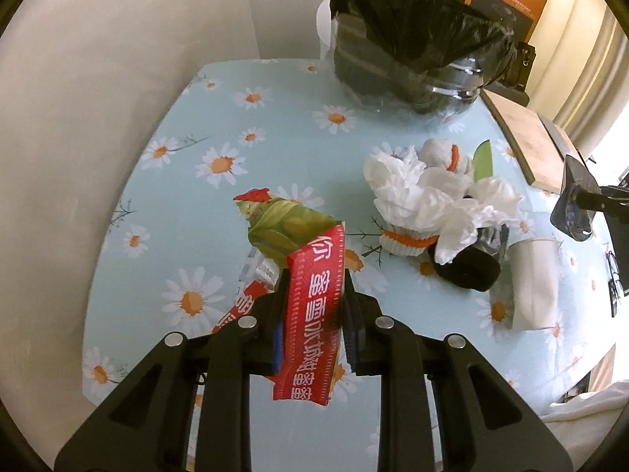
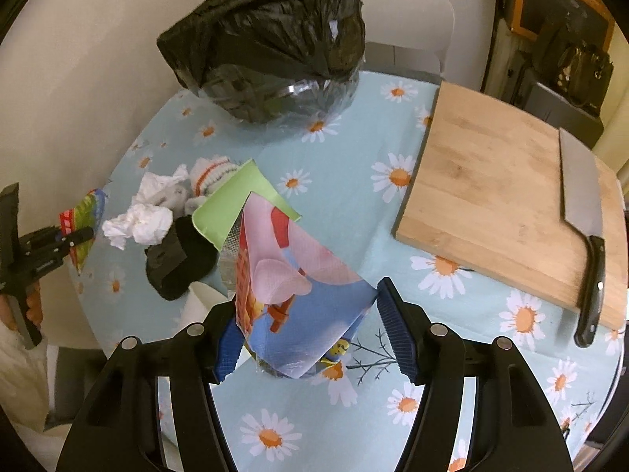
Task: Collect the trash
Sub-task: 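Carry the paper bag and red wrapper over the bin and release both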
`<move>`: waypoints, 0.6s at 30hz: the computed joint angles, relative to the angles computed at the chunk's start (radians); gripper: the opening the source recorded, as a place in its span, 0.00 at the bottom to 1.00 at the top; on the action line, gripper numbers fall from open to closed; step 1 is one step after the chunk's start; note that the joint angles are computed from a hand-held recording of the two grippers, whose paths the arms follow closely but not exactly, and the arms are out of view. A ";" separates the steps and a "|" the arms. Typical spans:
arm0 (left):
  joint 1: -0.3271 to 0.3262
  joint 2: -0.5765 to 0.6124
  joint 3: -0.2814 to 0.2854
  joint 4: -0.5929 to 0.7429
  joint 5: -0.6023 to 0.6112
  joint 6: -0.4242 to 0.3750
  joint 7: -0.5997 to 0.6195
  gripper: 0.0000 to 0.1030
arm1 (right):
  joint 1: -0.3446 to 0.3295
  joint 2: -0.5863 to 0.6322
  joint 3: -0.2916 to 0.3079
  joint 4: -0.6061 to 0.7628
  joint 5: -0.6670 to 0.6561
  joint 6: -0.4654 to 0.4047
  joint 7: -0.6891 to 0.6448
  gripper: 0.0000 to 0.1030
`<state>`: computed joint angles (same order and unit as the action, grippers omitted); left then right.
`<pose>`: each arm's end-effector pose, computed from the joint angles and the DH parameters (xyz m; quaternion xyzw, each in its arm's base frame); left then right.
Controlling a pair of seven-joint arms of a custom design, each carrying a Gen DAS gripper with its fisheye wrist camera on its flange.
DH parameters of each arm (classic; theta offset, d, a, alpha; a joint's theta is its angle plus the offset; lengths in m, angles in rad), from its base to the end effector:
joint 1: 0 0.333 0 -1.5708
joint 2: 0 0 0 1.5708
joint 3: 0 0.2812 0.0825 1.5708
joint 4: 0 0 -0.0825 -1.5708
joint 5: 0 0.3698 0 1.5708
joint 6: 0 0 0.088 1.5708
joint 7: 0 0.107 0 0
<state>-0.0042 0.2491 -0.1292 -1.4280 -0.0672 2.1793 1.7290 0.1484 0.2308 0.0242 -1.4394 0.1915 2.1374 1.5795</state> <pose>0.6491 -0.0792 0.5779 -0.5914 0.7655 -0.2072 0.1460 0.6369 0.1176 0.5782 -0.7175 0.6508 -0.0761 0.2365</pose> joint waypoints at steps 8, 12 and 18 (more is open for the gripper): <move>0.001 -0.048 0.003 -0.003 0.000 -0.011 -0.009 0.23 | 0.009 -0.034 0.003 -0.006 -0.009 0.019 -0.004 0.58; -0.003 -0.055 0.003 0.027 0.009 -0.045 -0.015 0.23 | 0.016 -0.036 0.005 0.017 -0.015 0.014 -0.010 0.58; -0.013 -0.031 0.001 0.109 0.023 -0.094 -0.032 0.23 | 0.016 -0.016 0.003 0.088 -0.022 -0.005 -0.018 0.58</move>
<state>-0.0174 0.2184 -0.1287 -1.3188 -0.0445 2.0851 1.6968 0.1641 0.2147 0.0269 -1.3512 0.1691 2.1325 1.5613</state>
